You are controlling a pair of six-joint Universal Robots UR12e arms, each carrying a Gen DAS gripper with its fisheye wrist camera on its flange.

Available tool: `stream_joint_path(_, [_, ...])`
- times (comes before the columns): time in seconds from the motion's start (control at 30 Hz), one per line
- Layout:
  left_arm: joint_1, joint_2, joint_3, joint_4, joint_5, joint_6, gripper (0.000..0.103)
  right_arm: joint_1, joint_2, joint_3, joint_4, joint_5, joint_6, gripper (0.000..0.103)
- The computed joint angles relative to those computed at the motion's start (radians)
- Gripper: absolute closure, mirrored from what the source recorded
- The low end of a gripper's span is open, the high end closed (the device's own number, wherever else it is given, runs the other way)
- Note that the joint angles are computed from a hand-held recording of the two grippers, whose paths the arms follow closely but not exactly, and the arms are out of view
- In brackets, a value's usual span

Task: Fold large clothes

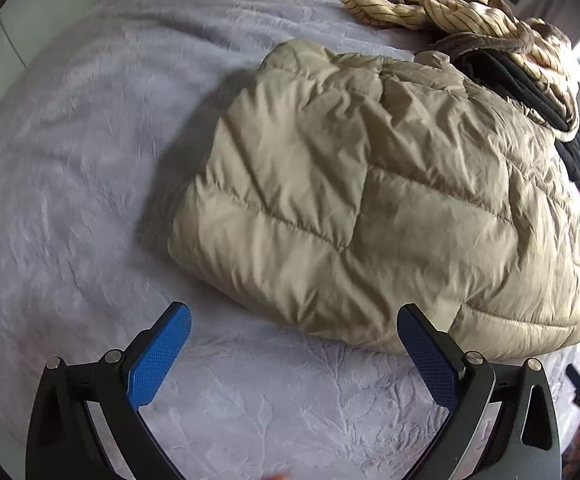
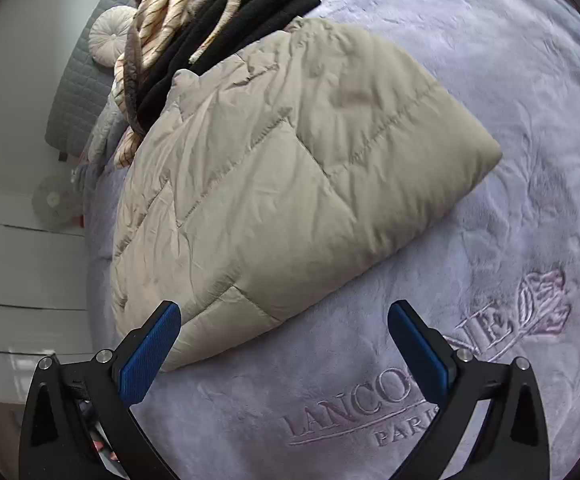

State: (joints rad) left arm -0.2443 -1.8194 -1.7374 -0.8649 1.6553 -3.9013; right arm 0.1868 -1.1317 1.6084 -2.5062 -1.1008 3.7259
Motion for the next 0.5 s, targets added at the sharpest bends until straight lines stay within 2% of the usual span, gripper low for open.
stream_joint_path(0.1, [0.022,0.019,-0.051,0.064,-0.061,-0.041,0.000,-0.007,0.003,0.008,0.003,0.032,0.021,0.000])
stream_joint_path(0.17, [0.053,0.034,-0.105,0.151,-0.172,-0.080,0.000,-0.014,0.007,0.011,0.014,0.058,0.028,0.000])
stream_joint_path(0.2, [0.070,0.042,-0.139,0.217,-0.227,-0.120,0.000,-0.017,0.009,0.014,0.013,0.068,0.035,0.000])
stream_joint_path(0.3, [0.101,0.048,-0.218,0.411,-0.324,-0.224,0.000,-0.029,0.015,0.030,-0.020,0.111,0.070,0.000])
stream_joint_path(0.37, [0.118,0.038,-0.252,0.521,-0.374,-0.274,0.000,-0.035,0.023,0.038,-0.053,0.145,0.097,0.000])
stream_joint_path(0.43, [0.128,0.023,-0.266,0.584,-0.402,-0.299,0.000,-0.037,0.032,0.041,-0.076,0.167,0.120,0.000])
stream_joint_path(0.5, [0.128,0.011,-0.268,0.609,-0.405,-0.305,0.000,-0.039,0.041,0.042,-0.100,0.189,0.144,0.000])
